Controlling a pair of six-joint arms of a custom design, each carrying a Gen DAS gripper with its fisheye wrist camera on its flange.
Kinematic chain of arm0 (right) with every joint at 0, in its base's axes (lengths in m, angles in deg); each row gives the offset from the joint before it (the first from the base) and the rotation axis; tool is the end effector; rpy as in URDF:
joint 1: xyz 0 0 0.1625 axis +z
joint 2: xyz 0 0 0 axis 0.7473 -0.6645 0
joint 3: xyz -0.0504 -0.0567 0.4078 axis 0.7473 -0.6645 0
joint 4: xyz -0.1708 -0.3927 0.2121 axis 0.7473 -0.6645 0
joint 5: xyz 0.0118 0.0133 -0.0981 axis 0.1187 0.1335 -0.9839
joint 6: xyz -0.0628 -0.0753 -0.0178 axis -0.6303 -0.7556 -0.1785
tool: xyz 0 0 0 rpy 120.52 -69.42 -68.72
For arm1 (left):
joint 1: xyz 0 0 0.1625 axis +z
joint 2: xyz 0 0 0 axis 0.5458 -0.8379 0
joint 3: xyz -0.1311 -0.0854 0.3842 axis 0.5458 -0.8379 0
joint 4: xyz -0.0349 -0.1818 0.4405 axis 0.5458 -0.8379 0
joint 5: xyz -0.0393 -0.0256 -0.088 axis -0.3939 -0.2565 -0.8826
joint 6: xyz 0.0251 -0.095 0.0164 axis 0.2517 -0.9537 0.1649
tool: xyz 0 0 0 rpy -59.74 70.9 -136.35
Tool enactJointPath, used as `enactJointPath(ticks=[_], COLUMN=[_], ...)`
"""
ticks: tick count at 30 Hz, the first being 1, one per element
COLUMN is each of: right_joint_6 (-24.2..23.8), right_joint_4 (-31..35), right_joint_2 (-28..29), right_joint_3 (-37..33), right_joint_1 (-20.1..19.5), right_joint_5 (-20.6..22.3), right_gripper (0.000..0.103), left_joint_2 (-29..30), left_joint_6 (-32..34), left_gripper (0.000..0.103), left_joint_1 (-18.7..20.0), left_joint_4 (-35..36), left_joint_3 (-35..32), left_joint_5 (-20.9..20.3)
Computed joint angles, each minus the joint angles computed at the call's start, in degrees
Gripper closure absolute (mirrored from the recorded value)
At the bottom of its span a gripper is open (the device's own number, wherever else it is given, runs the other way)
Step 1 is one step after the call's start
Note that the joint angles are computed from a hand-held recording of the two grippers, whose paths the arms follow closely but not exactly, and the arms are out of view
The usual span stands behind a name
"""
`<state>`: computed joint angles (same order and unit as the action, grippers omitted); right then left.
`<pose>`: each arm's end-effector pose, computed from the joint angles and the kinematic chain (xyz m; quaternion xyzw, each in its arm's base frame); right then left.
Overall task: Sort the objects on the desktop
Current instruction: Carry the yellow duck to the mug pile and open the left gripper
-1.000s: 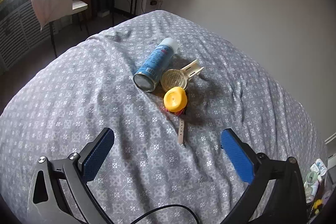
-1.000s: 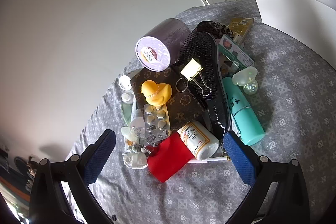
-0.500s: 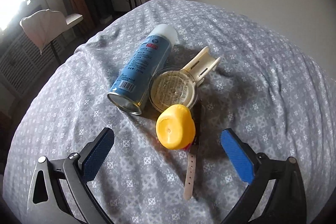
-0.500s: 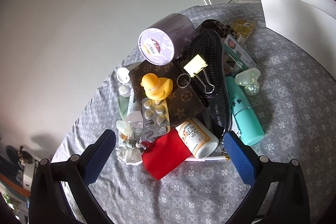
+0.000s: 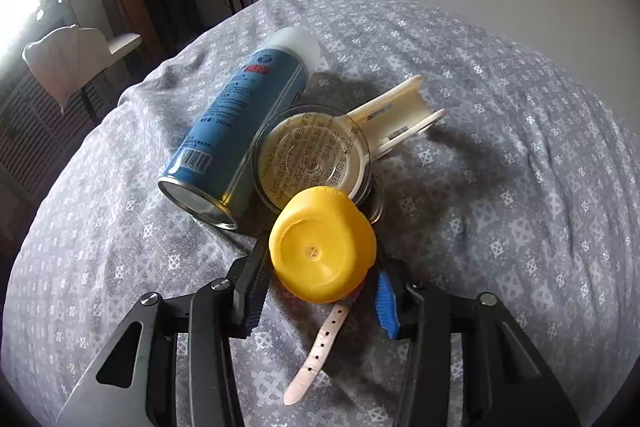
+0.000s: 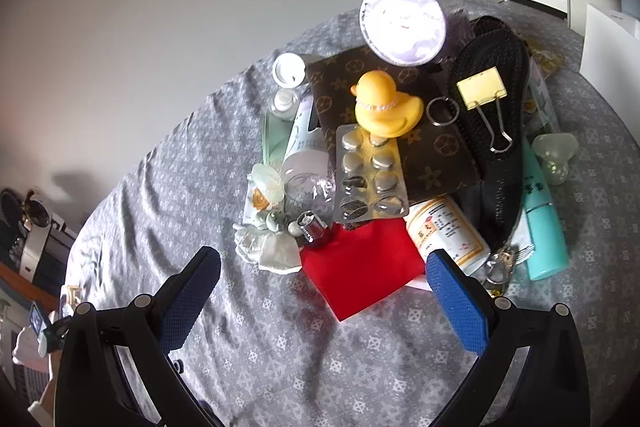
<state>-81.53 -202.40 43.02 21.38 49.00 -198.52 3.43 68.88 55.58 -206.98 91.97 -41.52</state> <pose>0.2051 -0.8173 0.1206 0.0825 -0.9296 0.3145 0.1735 0.2099 -0.7025 0.4202 -0.3015 0.7246 -0.4001 0.4732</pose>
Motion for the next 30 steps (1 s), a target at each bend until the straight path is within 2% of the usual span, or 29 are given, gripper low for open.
enactJointPath(ticks=[7, 11, 15, 21, 30], right_joint_6=[2.39, 3.29, 4.34, 7.37, 11.45], right_joint_4=[-1.38, -2.03, -2.05, -2.34, -2.72], right_joint_2=[-1.28, -2.58, -3.97, -5.32, -5.91], right_joint_3=[1.13, 2.57, 3.93, 5.17, 5.63], right_joint_1=[-0.74, -1.24, -1.93, -3.32, -4.94], right_joint_5=[2.76, 5.06, 8.25, 13.28, 19.08], right_gripper=[0.0, 0.0, 0.0, 0.0, 0.0], left_joint_2=[-1.36, -3.09, -0.53, 9.66, 29.77], left_joint_6=[6.22, 4.36, 5.16, 10.23, 15.78], left_gripper=[0.06, 0.06, 0.06, 0.06, 0.06], left_joint_1=[-3.53, -6.86, -11.0, -17.31, -23.97], left_joint_4=[-10.83, -9.64, -5.6, -0.73, 11.58], left_joint_3=[2.98, 6.02, 5.16, -4.55, -27.72], left_joint_5=[1.41, -2.55, -5.76, -11.2, -19.2])
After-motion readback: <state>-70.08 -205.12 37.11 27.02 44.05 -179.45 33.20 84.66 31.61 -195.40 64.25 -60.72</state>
